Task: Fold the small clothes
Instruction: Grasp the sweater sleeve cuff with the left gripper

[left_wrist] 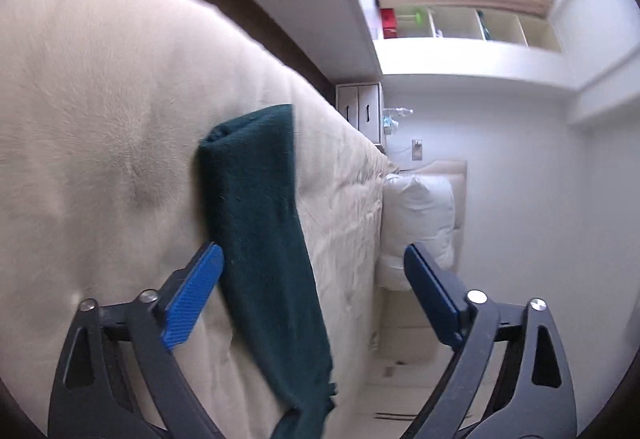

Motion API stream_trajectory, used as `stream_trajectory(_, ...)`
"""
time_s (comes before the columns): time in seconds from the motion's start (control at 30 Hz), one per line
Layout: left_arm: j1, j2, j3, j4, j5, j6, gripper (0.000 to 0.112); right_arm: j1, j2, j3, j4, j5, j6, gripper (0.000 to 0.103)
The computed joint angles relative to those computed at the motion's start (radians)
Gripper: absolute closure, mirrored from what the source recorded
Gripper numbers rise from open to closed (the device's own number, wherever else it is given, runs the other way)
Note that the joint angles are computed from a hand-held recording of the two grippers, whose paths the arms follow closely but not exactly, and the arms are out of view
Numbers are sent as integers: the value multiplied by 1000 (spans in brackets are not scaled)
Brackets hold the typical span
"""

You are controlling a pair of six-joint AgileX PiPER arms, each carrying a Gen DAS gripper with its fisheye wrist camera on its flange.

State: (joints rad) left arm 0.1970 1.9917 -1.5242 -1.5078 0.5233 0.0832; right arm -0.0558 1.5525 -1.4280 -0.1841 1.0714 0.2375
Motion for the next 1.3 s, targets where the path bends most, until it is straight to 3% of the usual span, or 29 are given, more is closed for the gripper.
stream_trajectory(0.1, 12, 68, -28, -85, 11, 43, 37, 19, 9, -4, -9, -2, 4, 2)
stream_trajectory(0.23, 16, 102, -66, -91, -7, 16, 37, 22, 11, 3, -9, -4, 8, 2)
stream_trajectory(0.47, -47, -26, 86, -6, -165, -58, 36, 20, 25, 4, 7, -7, 9, 2)
stream_trajectory(0.77, -5, 178, -192, 173, -56, -202, 37, 11, 13, 29, 19, -25, 11, 2)
stream_trajectory(0.83, -4, 172, -189, 175, -47, -186, 58, 8, 12, 30, 25, -32, 10, 2)
stream_trajectory(0.87, -2, 178, -201, 182, -32, -173, 78, 8, 9, 33, 30, -39, 7, 2)
stream_trajectory(1.0, -33, 125, -198, 508, -85, -384, 104, -5, 5, 35, 54, -59, -16, 7)
stream_trajectory(1.07, -68, 117, -252, 708, -82, -475, 105, -31, 8, 28, 96, -62, -45, 10)
stream_trajectory(1.2, -187, 167, -489, 1108, 37, -636, 106, -145, 45, -26, 276, -36, -147, 17)
stream_trajectory(1.3, -346, 243, -744, 1377, 196, -663, 106, -238, 100, -106, 420, 10, -228, 18)
